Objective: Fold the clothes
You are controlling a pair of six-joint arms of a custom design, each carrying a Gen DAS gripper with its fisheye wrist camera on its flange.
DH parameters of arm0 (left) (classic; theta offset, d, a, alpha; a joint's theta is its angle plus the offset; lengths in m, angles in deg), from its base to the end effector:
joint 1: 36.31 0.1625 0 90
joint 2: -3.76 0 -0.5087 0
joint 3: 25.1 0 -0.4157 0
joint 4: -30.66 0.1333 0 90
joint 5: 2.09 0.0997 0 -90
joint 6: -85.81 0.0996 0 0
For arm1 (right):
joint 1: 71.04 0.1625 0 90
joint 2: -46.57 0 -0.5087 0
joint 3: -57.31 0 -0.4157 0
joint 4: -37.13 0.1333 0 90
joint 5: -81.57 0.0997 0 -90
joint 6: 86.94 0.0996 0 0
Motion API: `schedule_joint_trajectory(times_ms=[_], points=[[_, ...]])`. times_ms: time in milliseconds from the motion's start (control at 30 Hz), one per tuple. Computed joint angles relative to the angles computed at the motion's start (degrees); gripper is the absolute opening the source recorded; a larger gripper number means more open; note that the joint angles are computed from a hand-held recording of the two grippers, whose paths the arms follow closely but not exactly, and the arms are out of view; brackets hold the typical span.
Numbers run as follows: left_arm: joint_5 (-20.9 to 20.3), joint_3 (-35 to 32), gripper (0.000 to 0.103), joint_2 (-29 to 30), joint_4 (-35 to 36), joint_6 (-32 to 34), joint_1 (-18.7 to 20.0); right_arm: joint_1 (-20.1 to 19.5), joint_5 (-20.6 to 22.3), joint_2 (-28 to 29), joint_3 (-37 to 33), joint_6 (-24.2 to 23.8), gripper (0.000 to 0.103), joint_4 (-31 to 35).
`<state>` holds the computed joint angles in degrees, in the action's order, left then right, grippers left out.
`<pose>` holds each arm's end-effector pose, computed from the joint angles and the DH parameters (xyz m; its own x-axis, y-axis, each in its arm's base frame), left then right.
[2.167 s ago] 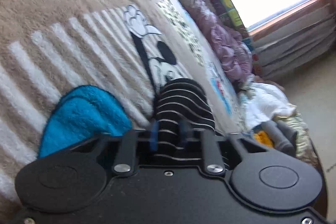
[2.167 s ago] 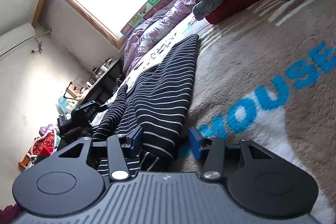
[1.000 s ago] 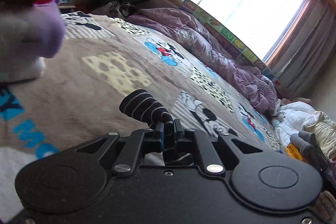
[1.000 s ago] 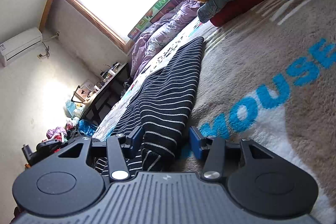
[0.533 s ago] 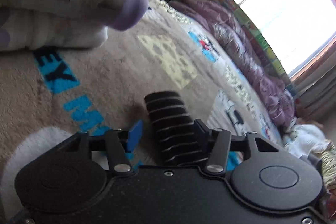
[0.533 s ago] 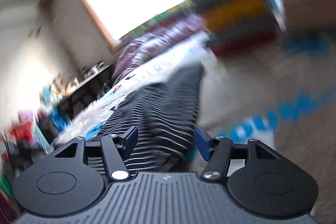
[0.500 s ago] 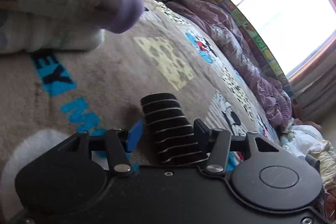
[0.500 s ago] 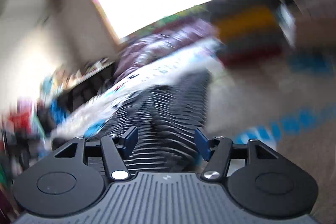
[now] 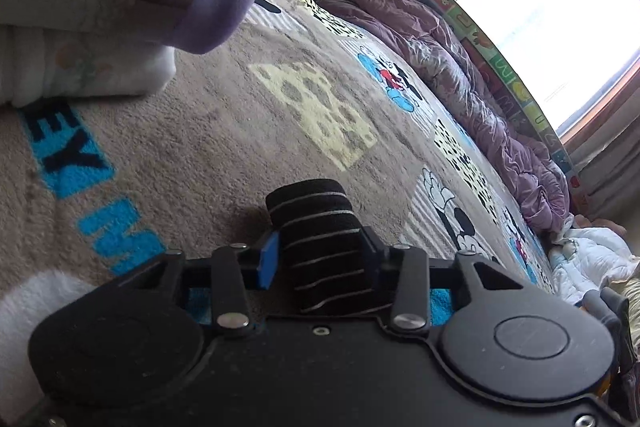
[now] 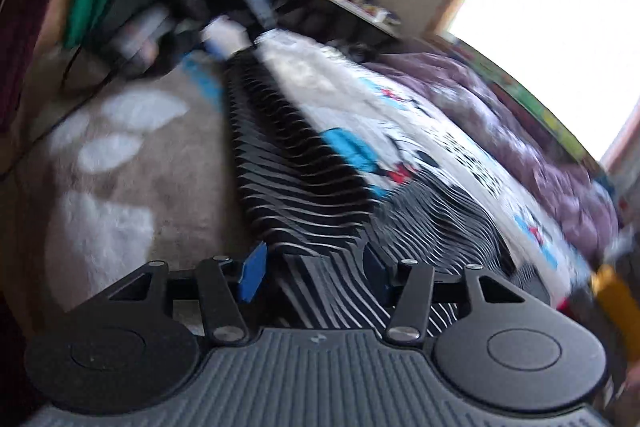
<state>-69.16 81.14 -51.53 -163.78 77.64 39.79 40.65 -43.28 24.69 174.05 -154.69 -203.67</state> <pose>0.0026 -0.7059 0.2834 -0.9797 -0.1640 -0.1152 0.0037 0.5599 -0.8285 0.2781 -0.4925 -0.0253 -0.1634 -0.4299 0.8879 -0.9461 0.3235 -0.0175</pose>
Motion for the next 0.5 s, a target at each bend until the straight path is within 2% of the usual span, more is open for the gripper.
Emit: schedule_joint_trajectory(times_ms=[33, 67, 100, 133, 167, 200, 267, 300, 367, 400, 433, 500], points=[[0.02, -0.12, 0.032, 0.12, -0.09, 0.51, 0.02, 0.31, -1.28, 0.94, -0.98, -2.6, 0.053, 0.31], [-0.09, -0.22, 0.026, 0.26, -0.26, 1.06, 0.06, 0.46, -2.08, 1.38, -1.69, -3.78, 0.044, 1.44], [-0.58, -0.43, 0.01, 0.42, -0.38, 1.61, 0.13, 0.4, -2.17, 1.13, -1.99, -2.56, 0.035, 3.44], [-1.15, -0.54, 0.003, 0.53, -0.84, 2.29, 0.17, 0.25, -2.0, 0.52, -2.13, -0.12, 0.021, 5.98], [-2.4, -0.08, 0.002, 0.34, -3.62, 3.86, 0.0, 0.18, -1.15, -0.43, -1.65, 2.55, 0.013, 7.75], [-3.72, 0.33, 0.002, 0.17, -6.31, 5.35, -0.17, 0.16, 0.13, -1.58, -0.84, 5.32, 0.013, 9.01], [-5.55, 0.82, 0.002, -0.35, -9.99, 7.88, -0.64, 0.03, 3.32, -4.04, 1.0, 11.24, 0.012, 11.21], [-3.61, 0.53, 0.002, -0.4, -8.62, 9.04, -0.81, -0.04, 4.7, -5.1, 2.08, 13.43, 0.012, 11.52], [2.19, -0.43, 0.012, -0.84, -3.52, 10.5, -1.6, -0.5, 5.85, -6.49, 3.53, 15.4, 0.012, 13.66], [6.55, -1.15, 0.025, -0.43, -0.14, 10.84, -1.79, -1.19, 7.19, -7.29, 4.18, 16.84, 0.012, 15.7], [8.51, -1.16, 0.026, -0.62, 0.85, 9.89, -2.12, -1.45, 7.2, -7.41, 4.24, 16.99, 0.013, 16.71], [8.99, -0.78, 0.026, -0.38, -0.65, 9.93, -1.85, -1.21, 6.05, -6.88, 3.91, 15.84, 0.017, 16.9]])
